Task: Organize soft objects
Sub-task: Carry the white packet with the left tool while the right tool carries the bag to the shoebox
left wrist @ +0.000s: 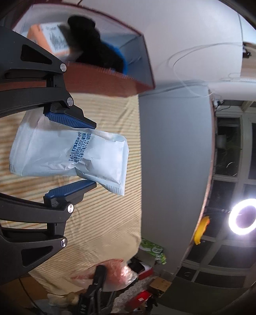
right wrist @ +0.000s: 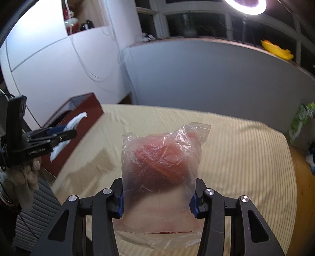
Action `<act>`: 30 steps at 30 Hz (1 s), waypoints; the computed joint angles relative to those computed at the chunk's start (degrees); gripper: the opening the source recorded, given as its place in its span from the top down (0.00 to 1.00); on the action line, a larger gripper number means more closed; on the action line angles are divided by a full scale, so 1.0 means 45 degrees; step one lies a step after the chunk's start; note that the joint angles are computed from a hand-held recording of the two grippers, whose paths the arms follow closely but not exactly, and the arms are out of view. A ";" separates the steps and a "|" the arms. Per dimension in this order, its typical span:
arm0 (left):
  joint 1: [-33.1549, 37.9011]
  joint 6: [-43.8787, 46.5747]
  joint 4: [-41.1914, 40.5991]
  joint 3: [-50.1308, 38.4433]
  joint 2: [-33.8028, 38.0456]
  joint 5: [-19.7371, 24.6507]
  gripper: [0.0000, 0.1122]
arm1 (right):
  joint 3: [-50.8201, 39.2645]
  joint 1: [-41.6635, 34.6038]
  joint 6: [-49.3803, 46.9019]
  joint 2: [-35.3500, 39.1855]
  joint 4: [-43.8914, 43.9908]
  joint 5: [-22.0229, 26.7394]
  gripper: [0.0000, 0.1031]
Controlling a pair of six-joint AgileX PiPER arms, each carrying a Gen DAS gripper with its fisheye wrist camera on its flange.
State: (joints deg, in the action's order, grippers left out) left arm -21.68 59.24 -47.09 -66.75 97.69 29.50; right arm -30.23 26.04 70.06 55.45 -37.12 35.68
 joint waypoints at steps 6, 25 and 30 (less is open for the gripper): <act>0.1801 0.0900 -0.0625 -0.0301 -0.0544 0.0766 0.54 | -0.2916 -0.0716 -0.2443 0.2092 0.0933 -0.0766 0.57; 0.4120 -0.1780 0.1773 -0.5101 0.2602 0.1122 0.54 | -1.4213 -0.1417 -1.0703 1.1630 0.7612 -0.0528 0.57; 0.4037 -0.3289 0.2879 -0.7033 0.4158 0.1644 0.54 | -1.7900 -0.1675 -1.1868 1.4322 0.8925 0.0831 0.57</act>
